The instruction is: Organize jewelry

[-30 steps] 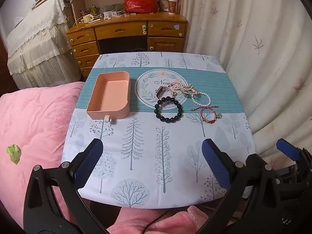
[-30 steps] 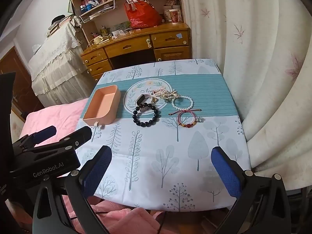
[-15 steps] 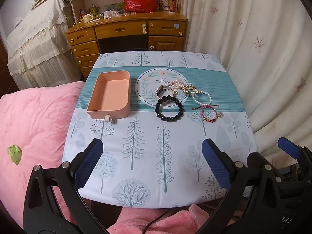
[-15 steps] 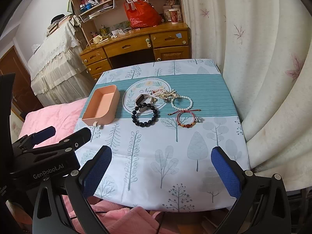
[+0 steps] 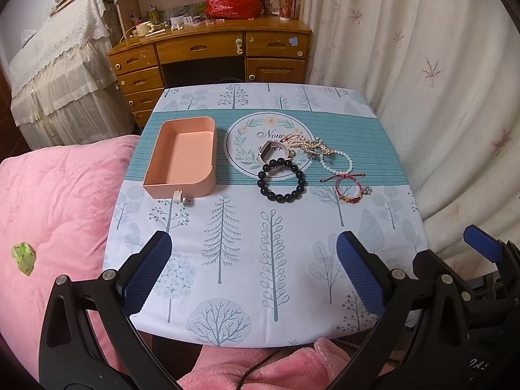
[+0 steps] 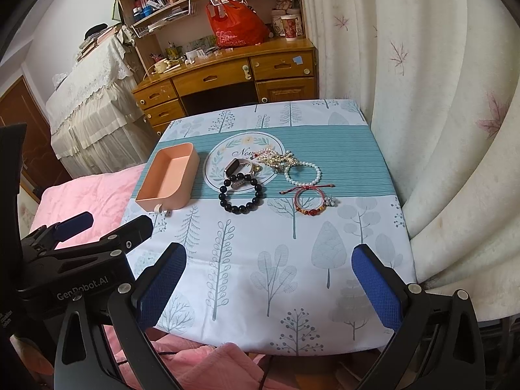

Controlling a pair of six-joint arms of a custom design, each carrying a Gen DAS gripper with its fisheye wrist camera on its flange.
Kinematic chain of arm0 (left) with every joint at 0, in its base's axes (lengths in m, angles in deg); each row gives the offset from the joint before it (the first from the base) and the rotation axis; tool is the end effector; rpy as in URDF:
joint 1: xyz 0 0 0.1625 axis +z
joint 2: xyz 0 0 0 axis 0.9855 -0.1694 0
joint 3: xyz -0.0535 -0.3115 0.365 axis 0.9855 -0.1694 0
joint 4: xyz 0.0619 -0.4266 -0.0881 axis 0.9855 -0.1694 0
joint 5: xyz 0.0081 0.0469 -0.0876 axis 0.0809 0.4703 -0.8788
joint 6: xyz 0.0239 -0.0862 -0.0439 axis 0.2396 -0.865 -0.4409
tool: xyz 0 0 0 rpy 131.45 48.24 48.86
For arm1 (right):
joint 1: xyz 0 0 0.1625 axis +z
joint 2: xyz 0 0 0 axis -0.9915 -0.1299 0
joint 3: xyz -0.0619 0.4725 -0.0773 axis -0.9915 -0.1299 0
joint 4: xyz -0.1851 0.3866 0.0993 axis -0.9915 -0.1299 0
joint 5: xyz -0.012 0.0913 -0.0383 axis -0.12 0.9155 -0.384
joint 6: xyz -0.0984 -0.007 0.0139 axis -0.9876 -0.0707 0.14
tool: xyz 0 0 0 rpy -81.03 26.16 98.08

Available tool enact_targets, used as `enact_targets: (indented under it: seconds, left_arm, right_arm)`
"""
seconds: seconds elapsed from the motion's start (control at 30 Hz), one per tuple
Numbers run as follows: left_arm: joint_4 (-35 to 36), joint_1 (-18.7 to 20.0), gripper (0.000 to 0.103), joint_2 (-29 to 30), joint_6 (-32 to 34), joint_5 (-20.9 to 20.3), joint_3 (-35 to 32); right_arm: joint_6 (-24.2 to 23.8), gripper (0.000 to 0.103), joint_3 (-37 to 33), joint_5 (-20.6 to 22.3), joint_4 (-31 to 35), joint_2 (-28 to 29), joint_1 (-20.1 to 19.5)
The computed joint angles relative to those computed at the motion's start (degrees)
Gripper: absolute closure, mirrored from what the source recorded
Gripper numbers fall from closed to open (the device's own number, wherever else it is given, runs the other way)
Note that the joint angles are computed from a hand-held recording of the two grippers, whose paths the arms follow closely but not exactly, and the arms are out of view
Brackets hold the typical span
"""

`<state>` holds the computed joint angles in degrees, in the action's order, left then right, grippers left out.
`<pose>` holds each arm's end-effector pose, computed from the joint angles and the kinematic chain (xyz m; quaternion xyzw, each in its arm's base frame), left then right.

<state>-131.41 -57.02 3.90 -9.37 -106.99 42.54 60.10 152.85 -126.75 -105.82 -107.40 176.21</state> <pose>-0.4748 -0.4325 0.0395 0.0429 0.8736 -0.3082 0.3741 0.1133 -0.4141 0.4114 0.1615 -0.9070 0.2632 0.2863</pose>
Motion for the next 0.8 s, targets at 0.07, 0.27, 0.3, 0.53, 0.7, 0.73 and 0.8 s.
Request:
enact_targets:
  seconds: [0.07, 0.27, 0.3, 0.53, 0.7, 0.73, 0.8]
  left_arm:
    - [-0.09, 0.01, 0.002, -0.22, 0.01, -0.17, 0.27]
    - [-1.86, 0.39, 0.002, 0.92, 0.64, -0.41, 0.77]
    - [-1.96, 0.40, 0.002, 0.90, 0.63, -0.46, 0.91]
    - [-2.10, 0.40, 0.002, 0.79, 0.52, -0.60, 1.33]
    - [-2.22, 0.50, 0.002, 0.66, 0.67, -0.63, 1.49]
    - [-2.36, 0.50, 0.002, 0.61, 0.68, -0.68, 1.70]
    - [-2.57, 0.47, 0.002, 0.47, 0.60, -0.75, 2.18]
  right_arm:
    - [0.06, 0.000, -0.01, -0.15, 0.10, -0.05, 0.11]
    - [-0.22, 0.000, -0.08, -0.41, -0.40, 0.71, -0.28]
    - [-0.23, 0.000, -0.06, -0.40, -0.41, 0.72, -0.29]
    - [-0.33, 0.000, 0.04, -0.50, -0.52, 0.81, -0.38]
    - [-0.24, 0.000, 0.04, -0.63, -0.54, 0.89, -0.29]
    - [-0.23, 0.000, 0.03, -0.65, -0.51, 0.91, -0.28]
    - [-0.28, 0.000, 0.04, -0.60, -0.49, 0.90, -0.32]
